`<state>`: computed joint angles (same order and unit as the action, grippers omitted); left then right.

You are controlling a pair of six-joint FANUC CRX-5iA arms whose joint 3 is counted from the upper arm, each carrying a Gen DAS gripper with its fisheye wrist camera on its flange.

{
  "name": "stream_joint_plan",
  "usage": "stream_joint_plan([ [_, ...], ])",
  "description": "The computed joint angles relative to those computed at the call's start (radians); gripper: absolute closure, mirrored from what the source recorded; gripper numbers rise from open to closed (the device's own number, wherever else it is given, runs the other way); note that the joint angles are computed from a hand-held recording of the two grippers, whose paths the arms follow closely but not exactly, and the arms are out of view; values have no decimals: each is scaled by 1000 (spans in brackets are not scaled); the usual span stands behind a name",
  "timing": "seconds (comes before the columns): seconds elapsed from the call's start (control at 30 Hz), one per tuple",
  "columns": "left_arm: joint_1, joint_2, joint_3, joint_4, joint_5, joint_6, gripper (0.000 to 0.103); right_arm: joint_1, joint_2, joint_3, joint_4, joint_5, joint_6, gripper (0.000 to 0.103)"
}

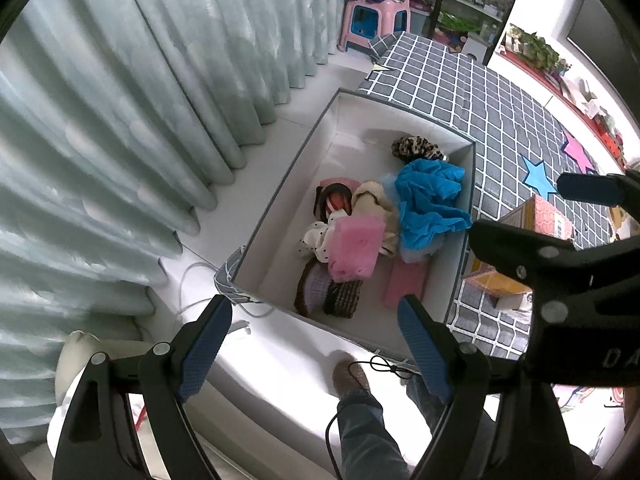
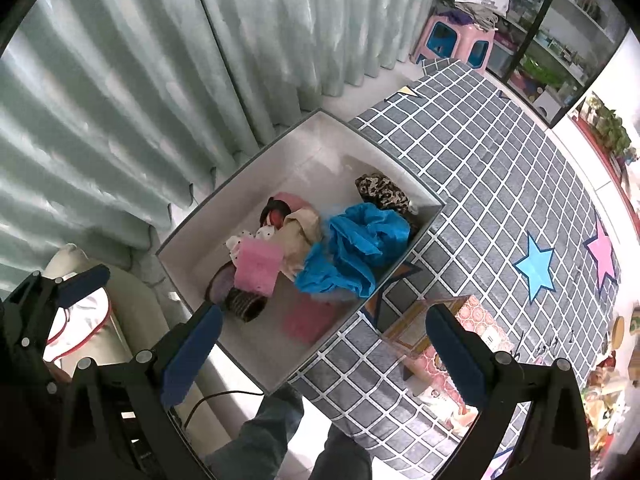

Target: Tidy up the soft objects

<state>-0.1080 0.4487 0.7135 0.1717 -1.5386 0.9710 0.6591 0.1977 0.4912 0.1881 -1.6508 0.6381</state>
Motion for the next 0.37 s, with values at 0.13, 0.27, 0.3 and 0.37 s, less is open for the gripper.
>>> stream_joint_plan([
  [0.13,2,1,3,3,-3,-6,16,-2,0,-4,1,6,-2,0],
  [0.27,6,12,14,10,-13,-2,16,6,5,7,10,-5,-7,0],
  [0.3,12,8,3,29,-4,-6,16,5,3,4,8,-2,-4,0],
  [0.37,29,-7,-31,74,26,-15,16,5,5,7,8,-6,-2,0],
])
